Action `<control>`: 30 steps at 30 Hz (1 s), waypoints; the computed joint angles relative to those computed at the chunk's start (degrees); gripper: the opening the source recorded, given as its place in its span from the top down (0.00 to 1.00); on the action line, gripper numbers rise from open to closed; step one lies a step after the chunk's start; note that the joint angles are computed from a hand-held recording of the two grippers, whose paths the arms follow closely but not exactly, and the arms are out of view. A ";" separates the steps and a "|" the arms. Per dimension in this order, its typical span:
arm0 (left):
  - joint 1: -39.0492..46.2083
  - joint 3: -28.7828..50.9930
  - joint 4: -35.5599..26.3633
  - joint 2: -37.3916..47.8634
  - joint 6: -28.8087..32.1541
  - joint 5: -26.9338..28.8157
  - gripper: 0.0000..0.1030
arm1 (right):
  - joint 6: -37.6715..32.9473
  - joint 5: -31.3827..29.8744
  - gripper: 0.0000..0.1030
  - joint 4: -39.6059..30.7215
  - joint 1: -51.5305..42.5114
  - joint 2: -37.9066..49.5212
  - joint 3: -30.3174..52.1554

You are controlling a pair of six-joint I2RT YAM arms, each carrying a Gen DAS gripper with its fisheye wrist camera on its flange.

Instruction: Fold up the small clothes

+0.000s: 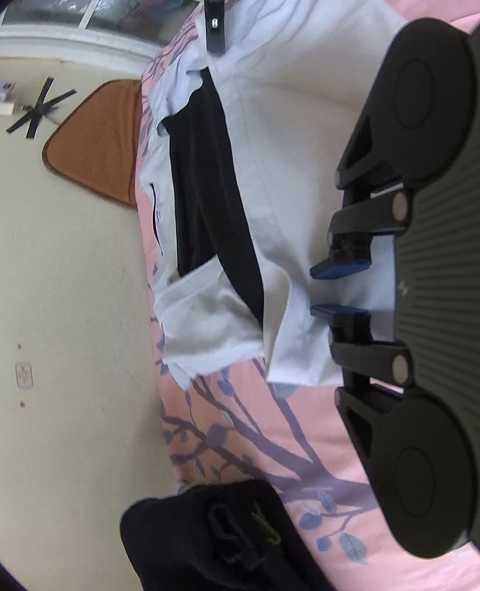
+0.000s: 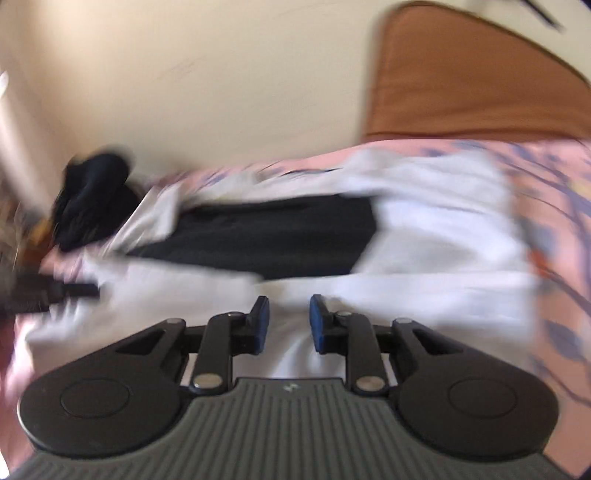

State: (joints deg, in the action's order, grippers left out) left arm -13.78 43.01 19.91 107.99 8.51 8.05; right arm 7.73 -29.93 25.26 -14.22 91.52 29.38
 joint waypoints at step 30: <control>17.22 -20.87 -17.95 -35.32 -7.72 18.02 0.92 | -21.11 -25.30 0.93 -51.00 -40.88 -48.12 -13.30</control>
